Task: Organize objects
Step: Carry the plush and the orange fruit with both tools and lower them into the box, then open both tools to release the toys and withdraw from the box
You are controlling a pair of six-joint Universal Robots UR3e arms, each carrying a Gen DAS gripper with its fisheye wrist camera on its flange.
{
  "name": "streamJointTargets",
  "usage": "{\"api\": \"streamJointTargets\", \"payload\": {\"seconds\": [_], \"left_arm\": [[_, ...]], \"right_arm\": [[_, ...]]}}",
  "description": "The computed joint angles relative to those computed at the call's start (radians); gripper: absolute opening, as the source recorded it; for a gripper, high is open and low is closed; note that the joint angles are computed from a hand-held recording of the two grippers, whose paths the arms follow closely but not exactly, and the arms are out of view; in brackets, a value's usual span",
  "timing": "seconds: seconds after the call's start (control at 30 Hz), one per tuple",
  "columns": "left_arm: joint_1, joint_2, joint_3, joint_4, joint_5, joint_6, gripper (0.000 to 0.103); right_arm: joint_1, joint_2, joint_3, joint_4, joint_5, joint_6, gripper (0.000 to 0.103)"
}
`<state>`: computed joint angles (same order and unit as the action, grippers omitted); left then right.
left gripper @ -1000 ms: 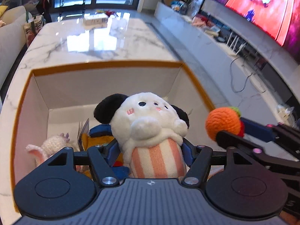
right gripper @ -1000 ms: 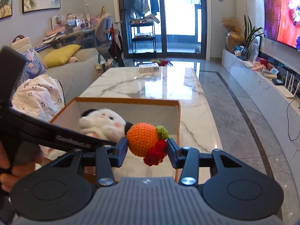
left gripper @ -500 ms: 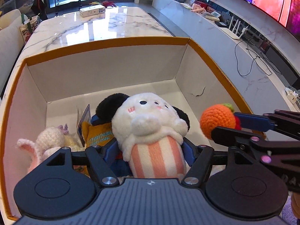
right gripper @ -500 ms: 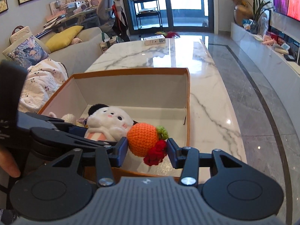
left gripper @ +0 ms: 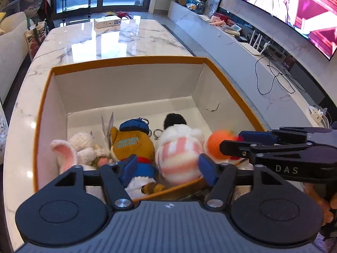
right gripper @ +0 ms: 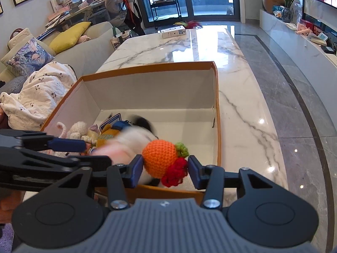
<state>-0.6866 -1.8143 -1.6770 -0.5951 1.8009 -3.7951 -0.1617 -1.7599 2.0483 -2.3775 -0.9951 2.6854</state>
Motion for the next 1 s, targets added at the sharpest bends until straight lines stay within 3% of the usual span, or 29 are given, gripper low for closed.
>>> {"api": "streamJointTargets", "payload": {"seconds": [0.13, 0.3, 0.47, 0.53, 0.63, 0.77, 0.87, 0.93, 1.0], "left_arm": [[0.003, 0.034, -0.036, 0.028, 0.004, -0.028, 0.062], [-0.045, 0.103, -0.05, -0.019, 0.163, -0.065, 0.062], [-0.068, 0.164, -0.03, -0.224, 0.34, -0.094, 0.063], [-0.058, 0.182, -0.043, -0.296, 0.364, -0.113, 0.063], [-0.02, 0.228, -0.126, -0.295, 0.327, -0.148, 0.063], [0.019, 0.27, -0.245, -0.196, 0.256, -0.163, 0.062], [0.013, 0.274, -0.298, -0.129, 0.245, -0.171, 0.056], [0.015, 0.275, -0.305, -0.124, 0.246, -0.184, 0.044], [0.027, 0.282, -0.321, -0.101, 0.23, -0.183, 0.036]], "right_arm": [[-0.008, -0.015, -0.007, 0.034, 0.012, 0.001, 0.049], [-0.05, -0.061, -0.013, 0.1, 0.059, -0.021, 0.049], [-0.076, -0.095, 0.012, 0.018, 0.028, 0.011, 0.049], [-0.09, -0.088, 0.01, 0.02, 0.031, 0.014, 0.038], [-0.087, -0.081, 0.018, 0.002, 0.013, 0.021, 0.028], [-0.098, -0.123, 0.077, -0.075, 0.022, 0.035, 0.029], [-0.099, -0.134, 0.107, -0.152, 0.004, 0.063, 0.033], [-0.074, -0.105, 0.097, -0.166, -0.047, 0.077, 0.033], [-0.06, -0.075, 0.09, -0.166, -0.072, 0.088, 0.027]]}}
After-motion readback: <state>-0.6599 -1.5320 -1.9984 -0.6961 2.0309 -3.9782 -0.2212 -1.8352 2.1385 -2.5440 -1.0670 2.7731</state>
